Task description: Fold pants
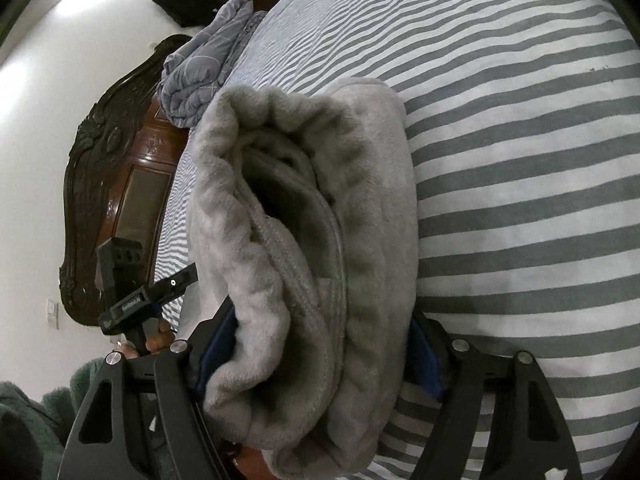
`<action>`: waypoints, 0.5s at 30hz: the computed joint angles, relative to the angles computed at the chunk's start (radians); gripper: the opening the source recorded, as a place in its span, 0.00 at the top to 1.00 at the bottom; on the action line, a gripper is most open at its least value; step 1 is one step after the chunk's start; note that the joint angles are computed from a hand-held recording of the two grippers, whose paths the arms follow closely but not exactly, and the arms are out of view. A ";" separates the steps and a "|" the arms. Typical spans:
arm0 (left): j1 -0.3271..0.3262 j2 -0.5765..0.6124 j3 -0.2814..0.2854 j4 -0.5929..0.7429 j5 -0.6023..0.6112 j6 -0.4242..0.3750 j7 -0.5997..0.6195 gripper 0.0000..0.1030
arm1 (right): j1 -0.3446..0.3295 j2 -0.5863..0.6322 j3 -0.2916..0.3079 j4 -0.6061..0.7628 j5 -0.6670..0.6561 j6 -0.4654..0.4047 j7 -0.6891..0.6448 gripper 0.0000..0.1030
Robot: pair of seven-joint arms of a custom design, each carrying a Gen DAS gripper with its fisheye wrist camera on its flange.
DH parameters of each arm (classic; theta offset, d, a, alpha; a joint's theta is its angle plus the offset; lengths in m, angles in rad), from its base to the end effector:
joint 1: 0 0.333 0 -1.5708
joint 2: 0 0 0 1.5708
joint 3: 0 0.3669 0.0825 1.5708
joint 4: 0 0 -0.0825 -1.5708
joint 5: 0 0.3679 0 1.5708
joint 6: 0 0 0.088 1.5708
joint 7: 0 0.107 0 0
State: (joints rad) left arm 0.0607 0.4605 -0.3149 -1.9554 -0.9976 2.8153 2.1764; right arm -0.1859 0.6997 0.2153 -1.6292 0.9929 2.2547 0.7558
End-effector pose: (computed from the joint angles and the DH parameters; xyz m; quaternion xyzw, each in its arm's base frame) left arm 0.6418 -0.1031 0.3324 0.6987 -0.6296 0.3372 0.0421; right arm 0.7129 0.0168 0.2752 -0.6715 0.6090 0.1965 0.3736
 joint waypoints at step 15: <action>-0.034 -0.021 -0.006 -0.030 0.065 0.113 -0.044 0.64 | 0.061 -0.050 0.009 -0.041 -0.042 0.140 0.086 0.45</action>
